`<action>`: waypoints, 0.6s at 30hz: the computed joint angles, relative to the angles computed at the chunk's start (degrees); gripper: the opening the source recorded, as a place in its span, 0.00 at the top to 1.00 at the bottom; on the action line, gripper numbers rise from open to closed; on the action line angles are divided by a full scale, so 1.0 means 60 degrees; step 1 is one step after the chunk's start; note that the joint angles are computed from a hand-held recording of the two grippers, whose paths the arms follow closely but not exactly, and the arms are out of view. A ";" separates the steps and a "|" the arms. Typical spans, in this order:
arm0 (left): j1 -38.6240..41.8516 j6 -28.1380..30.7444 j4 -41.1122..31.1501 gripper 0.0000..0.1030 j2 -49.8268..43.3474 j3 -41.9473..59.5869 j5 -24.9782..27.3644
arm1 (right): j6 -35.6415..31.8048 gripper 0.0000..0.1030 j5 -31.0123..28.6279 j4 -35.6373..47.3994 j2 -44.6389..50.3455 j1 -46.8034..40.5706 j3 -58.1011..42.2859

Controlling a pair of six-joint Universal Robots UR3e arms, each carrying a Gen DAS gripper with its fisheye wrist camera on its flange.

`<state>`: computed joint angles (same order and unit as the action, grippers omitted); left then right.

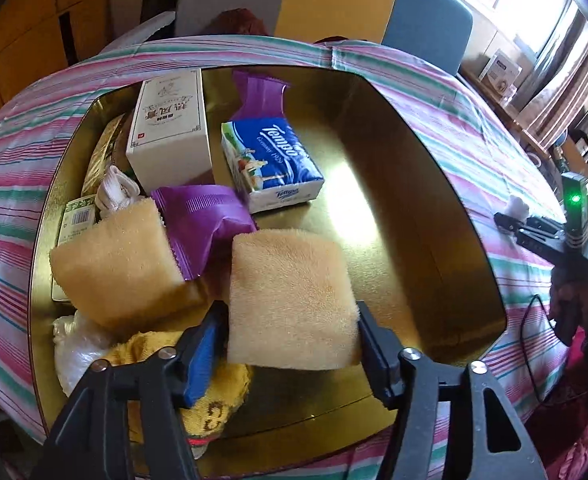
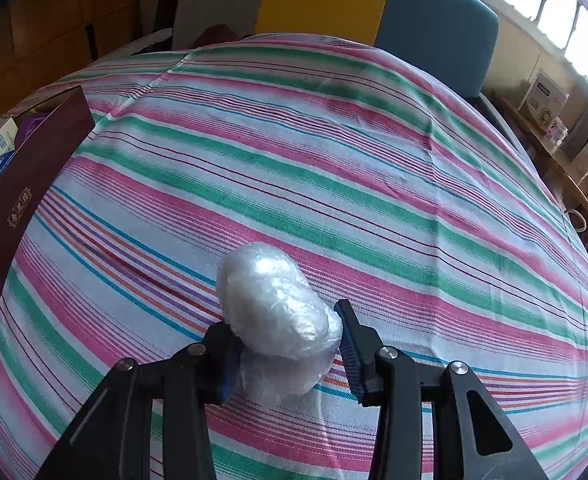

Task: Organize objects
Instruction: 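Carry the sponge into the tray and open the left gripper, then carry the white wrapped item into the tray and release it with the right gripper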

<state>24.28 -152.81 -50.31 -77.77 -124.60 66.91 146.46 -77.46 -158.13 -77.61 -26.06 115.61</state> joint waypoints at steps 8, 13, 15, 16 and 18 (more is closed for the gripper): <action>0.1048 0.0652 -0.0999 0.29 0.1569 -0.0420 -0.0665 | 0.0012 0.58 -0.0034 -0.0004 0.0019 0.0028 -0.0030; 0.1728 0.1158 -0.1020 0.43 0.2684 -0.1050 -0.0938 | 0.0001 0.58 -0.0098 -0.0054 0.0043 0.0069 -0.0040; 0.1492 0.1251 -0.1291 0.55 0.2247 -0.0841 -0.1049 | -0.0031 0.58 -0.0134 -0.0135 0.0065 0.0091 -0.0018; 0.1298 0.1181 -0.1078 0.55 0.2104 -0.0912 -0.0974 | -0.0024 0.58 -0.0139 -0.0142 0.0080 0.0093 -0.0029; 0.1061 0.1070 -0.0824 0.55 0.2005 -0.1094 -0.0843 | -0.0022 0.58 -0.0186 -0.0177 0.0091 0.0129 -0.0033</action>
